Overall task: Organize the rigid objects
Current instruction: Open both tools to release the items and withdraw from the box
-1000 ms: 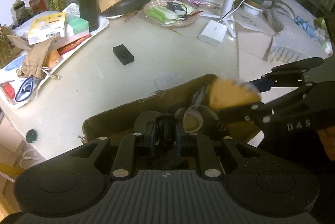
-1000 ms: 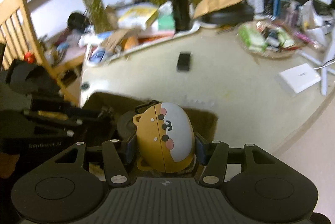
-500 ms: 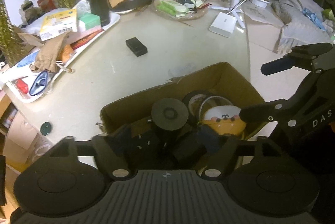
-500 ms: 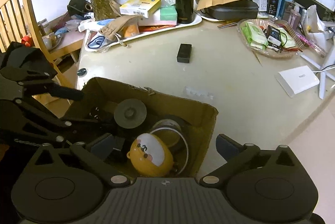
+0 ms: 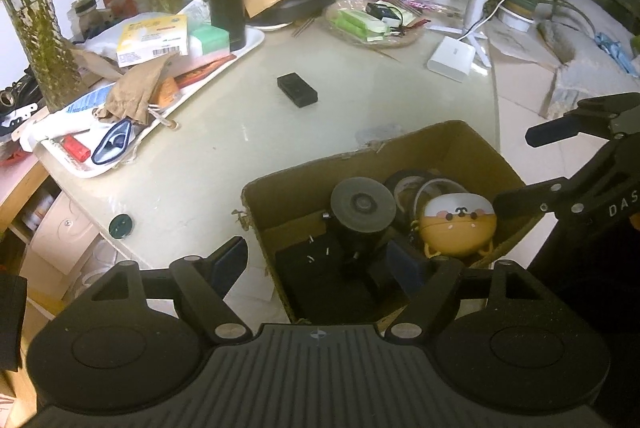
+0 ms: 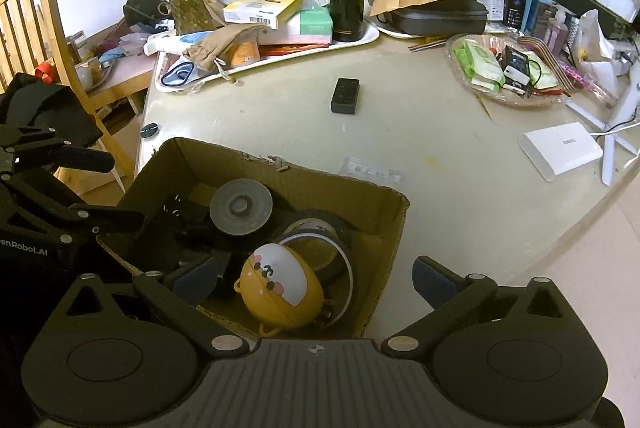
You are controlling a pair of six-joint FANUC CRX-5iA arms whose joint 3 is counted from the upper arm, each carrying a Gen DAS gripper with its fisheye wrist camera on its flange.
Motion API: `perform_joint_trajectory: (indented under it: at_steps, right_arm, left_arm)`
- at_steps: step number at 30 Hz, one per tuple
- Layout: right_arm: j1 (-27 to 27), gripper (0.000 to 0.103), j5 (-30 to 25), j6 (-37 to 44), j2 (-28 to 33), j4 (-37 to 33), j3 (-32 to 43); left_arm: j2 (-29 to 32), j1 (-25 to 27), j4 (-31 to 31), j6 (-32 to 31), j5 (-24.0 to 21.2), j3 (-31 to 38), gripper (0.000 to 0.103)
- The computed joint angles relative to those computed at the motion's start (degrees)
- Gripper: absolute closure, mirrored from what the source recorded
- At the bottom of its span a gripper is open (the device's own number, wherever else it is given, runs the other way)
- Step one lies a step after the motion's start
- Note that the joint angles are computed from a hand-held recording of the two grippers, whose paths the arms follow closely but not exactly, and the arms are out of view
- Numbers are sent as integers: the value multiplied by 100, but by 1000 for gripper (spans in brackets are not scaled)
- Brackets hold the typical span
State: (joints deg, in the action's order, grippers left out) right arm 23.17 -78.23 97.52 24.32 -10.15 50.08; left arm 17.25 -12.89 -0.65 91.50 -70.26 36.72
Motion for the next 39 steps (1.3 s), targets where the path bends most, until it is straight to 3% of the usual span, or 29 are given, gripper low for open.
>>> perform_joint_trajectory:
  at_steps: [9,22,39]
  right_arm:
    - [-18,0,139,-91,-50,22,-125]
    - [-1,0,210,-401,62,244,-37]
    - [22,0,-138,-867,785,451,988]
  left_arm:
    - [-218,59,96,46,318,-377,27]
    - [-164,89,207,50,395,-317,27]
    - [-44,133,189,-145,888,-257,27]
